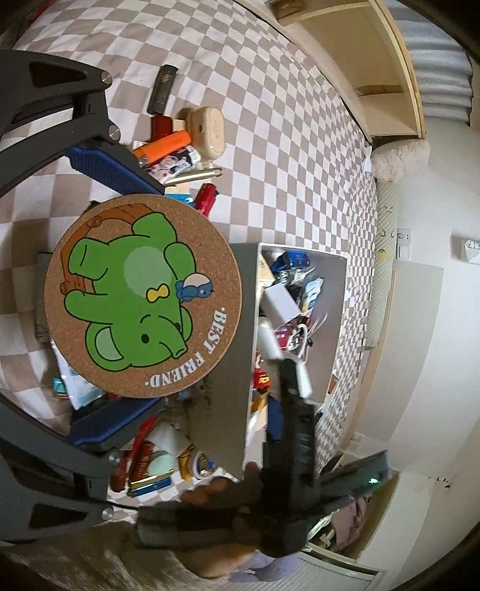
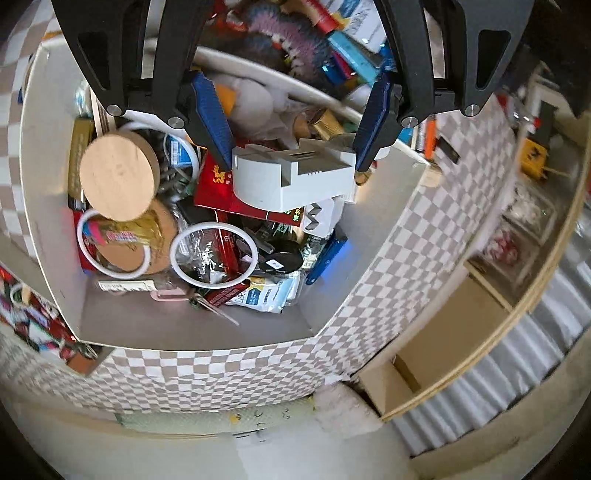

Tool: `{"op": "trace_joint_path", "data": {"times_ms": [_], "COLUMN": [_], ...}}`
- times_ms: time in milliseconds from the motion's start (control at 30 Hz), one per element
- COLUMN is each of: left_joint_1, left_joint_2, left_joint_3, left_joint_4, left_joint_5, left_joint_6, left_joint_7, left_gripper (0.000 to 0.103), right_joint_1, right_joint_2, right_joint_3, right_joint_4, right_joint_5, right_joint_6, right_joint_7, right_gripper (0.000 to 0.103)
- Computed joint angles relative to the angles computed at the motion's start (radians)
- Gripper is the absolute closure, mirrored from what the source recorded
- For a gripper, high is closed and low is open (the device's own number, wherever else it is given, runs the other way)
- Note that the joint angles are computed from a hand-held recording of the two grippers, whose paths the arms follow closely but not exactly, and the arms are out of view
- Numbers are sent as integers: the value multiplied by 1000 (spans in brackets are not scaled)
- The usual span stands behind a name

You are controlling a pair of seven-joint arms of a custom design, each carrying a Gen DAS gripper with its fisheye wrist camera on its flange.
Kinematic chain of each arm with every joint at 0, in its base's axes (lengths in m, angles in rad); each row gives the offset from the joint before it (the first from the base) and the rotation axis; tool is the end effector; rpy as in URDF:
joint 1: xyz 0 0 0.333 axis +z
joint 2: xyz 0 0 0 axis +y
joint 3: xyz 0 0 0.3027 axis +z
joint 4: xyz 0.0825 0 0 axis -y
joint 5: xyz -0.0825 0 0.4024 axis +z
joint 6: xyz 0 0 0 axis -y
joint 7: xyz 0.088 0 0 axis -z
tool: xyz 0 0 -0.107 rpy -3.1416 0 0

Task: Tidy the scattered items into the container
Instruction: 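Lift the white holder over the white box with the right gripper while the left gripper lifts the coaster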

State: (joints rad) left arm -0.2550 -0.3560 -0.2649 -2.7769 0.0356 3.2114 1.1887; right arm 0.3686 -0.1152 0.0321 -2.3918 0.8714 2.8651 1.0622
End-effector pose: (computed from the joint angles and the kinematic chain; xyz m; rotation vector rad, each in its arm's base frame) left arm 0.3797 -0.2181 0.3793 -1.6646 2.0275 -0.9663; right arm 0.5015 0.1665 0.3899 -1.8329 1.6035 -0.1167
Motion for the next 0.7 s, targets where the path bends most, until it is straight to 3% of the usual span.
{"op": "trace_joint_path", "data": {"times_ms": [67,100,133,167,433,500,567,633,700], "left_joint_1": [17,16,17,16,20,-30,-85,-97,-148], "left_joint_2": [10,16,23,30,109,137,167,196,229], "left_joint_3": [-11,-6,-2,2,11,56,102,108,148], "left_joint_4": [15,23,31,39,134,165,201,237,279], "left_joint_5": [5,6,7,7,11,-4,-28,-43,-91], "left_joint_6": [4,6,7,9,12,7,1,-7,-19], "left_joint_7": [-1,2,4,6,31,49,78,99,153], "left_gripper": [2,2,2,2,2,2,2,2,2], "right_joint_1": [-8,-12,-15,-14,3,-65,-84,-29,10], "right_joint_2": [12,12,7,1,-95,-117,-130,-142,-155], "right_joint_3": [7,12,17,20,-4,50,61,3,-41], "right_joint_4": [2,-4,-15,-26,-155,-199,-223,-246,-272], "right_joint_5": [-49,-76,-103,-124,-238,-326,-357,-353,-361], "right_joint_6": [6,16,38,62,241,302,333,359,388], "right_joint_7": [33,56,78,93,219,317,363,369,380], "right_gripper": [36,25,7,1,0,0,0,0,0]}}
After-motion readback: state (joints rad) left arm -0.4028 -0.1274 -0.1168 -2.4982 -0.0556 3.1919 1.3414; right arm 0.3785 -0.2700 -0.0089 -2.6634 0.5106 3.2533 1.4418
